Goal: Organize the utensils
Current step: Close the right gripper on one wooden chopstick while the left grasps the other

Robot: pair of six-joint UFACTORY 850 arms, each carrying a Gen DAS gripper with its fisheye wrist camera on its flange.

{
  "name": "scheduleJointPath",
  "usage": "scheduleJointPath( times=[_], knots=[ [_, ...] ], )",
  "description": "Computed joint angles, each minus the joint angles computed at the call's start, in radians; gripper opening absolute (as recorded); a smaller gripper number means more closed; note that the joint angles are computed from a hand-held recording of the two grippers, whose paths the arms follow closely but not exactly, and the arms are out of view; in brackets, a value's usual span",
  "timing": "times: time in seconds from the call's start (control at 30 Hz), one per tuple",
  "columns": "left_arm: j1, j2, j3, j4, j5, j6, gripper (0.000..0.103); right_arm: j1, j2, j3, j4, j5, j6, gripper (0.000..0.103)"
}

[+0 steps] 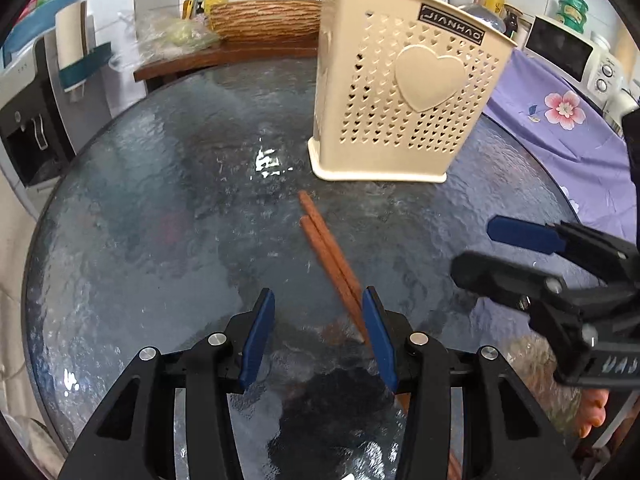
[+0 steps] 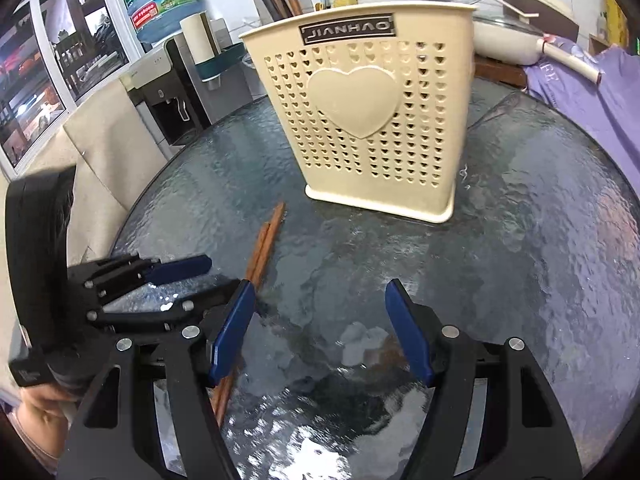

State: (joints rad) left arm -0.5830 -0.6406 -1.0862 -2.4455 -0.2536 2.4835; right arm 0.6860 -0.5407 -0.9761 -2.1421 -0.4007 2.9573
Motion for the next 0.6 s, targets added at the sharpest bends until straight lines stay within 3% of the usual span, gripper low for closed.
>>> scheduleJointPath(
  times=[0.2, 0.27, 0.4, 0.6],
  knots=[
    [0.029, 0.018, 0.030, -0.066, -0.015, 0.077, 0.044, -0.012, -0.088, -0.144, 0.233, 0.026, -0.226, 0.067],
    [0.036, 0.027, 0.041, -0.112, -0.017, 0.133, 0.044, -0.008, -0.138, -0.222, 0.406, -0.006, -0.396, 0.060],
    [0.054, 0.034, 0.047, -0.088, -0.028, 0.125, 0.044, -0.024, -0.211, -0.337, 0.628, 0.017, -0.611, 0.045],
    [0.076, 0.026, 0.039, -0.016, -0.043, 0.063, 0.044, -0.028, -0.277, -0.441, 0.847, -0.007, -0.844, 0.044]
  ],
)
